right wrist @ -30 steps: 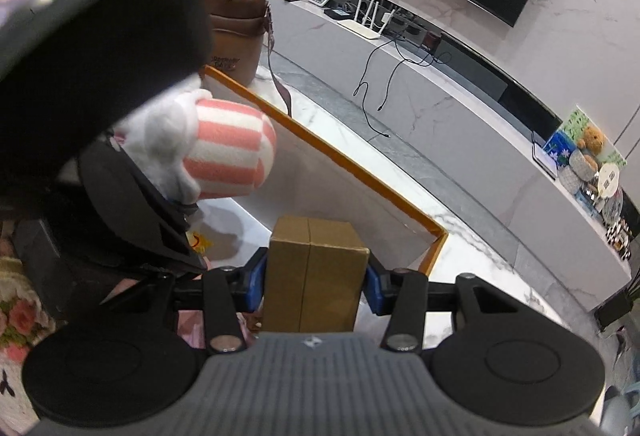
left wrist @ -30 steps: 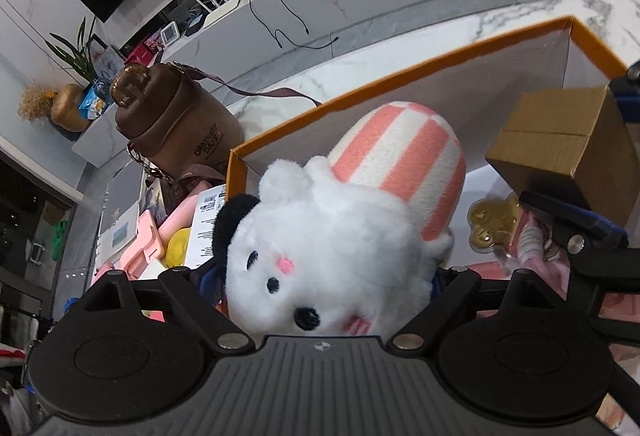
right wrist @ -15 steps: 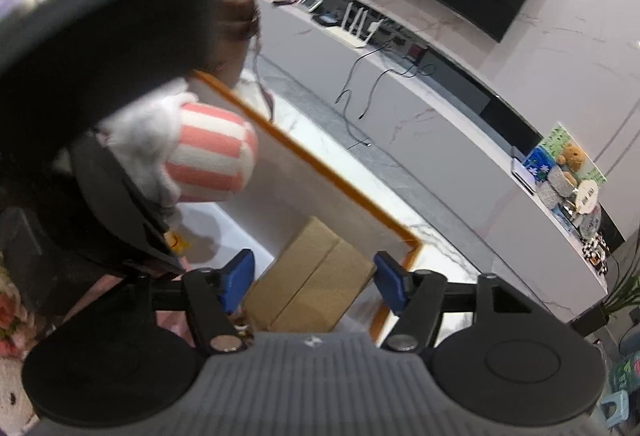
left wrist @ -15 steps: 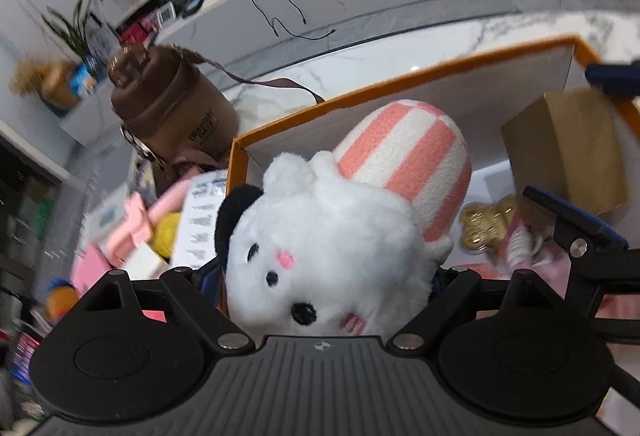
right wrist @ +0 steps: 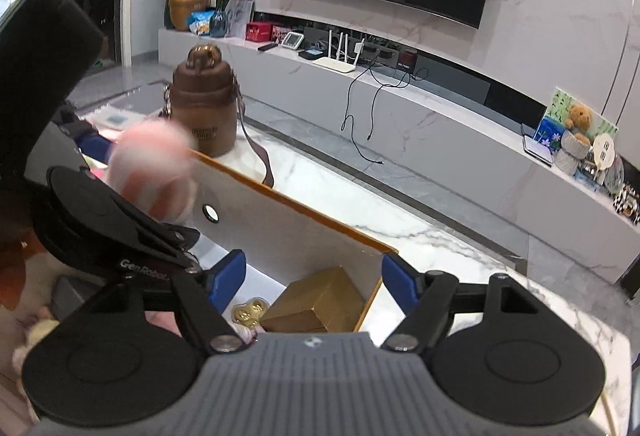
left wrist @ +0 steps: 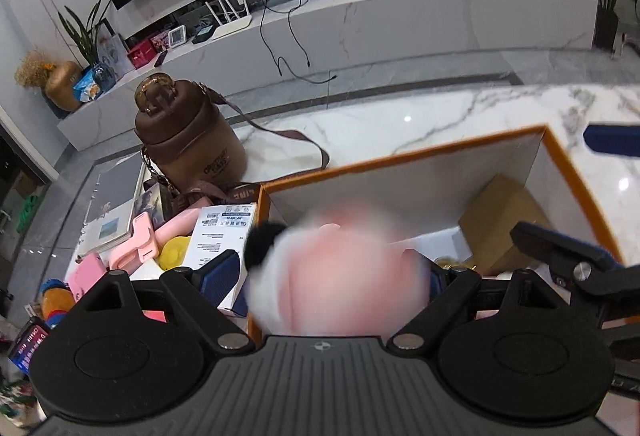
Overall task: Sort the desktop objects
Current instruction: 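Open both grippers to drop the plush toy and cardboard box into the box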
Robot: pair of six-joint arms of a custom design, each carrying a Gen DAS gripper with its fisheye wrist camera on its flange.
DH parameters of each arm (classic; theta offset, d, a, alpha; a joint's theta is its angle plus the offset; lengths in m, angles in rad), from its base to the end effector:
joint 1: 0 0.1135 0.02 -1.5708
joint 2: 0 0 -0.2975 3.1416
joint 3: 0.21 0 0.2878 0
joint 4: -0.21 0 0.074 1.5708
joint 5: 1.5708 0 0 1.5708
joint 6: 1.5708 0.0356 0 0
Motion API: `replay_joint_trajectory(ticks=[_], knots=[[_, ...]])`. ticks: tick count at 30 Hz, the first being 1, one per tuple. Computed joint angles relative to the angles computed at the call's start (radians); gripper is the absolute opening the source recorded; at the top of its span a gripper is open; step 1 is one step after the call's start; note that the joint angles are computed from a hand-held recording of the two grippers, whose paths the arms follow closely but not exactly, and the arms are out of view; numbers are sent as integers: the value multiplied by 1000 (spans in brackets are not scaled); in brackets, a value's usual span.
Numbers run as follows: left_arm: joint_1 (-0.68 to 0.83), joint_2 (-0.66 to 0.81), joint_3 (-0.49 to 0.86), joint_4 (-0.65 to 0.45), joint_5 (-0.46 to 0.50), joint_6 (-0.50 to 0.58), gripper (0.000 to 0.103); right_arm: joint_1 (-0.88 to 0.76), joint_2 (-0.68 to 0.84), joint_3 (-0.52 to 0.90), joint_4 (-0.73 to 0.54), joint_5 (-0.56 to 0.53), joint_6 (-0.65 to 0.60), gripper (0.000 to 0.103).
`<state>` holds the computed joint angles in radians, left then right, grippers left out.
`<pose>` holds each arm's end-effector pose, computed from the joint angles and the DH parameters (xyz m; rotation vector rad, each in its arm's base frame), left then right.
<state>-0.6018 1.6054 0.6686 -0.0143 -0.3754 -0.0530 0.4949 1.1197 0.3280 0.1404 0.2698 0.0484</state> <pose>0.2609 -0.1634 0.1324 0.5172 2.3834 0.1872 0.1954 0.0947 0.1574 -0.3413 2.1681 0.0046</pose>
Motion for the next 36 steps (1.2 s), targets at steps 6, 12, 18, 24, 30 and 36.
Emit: replay_joint_trajectory(ticks=[6, 12, 18, 24, 30, 36], knots=[[29, -129, -40, -1, 46, -54, 103, 40, -83, -3, -64, 17, 13, 81], [24, -227, -76, -35, 62, -75, 103, 131, -233, -15, -204, 87, 40, 82], [-54, -344, -103, -97, 4, -88, 103, 205, -331, -12, -307, 161, 95, 89], [-144, -441, -133, -142, -71, -97, 103, 326, -379, 8, -405, 306, 241, 98], [-195, -499, -156, -166, -110, -134, 103, 487, -384, 42, -516, 486, 388, 100], [-256, -583, -196, -197, -126, -232, 103, 657, -443, 54, -700, 639, 612, 102]])
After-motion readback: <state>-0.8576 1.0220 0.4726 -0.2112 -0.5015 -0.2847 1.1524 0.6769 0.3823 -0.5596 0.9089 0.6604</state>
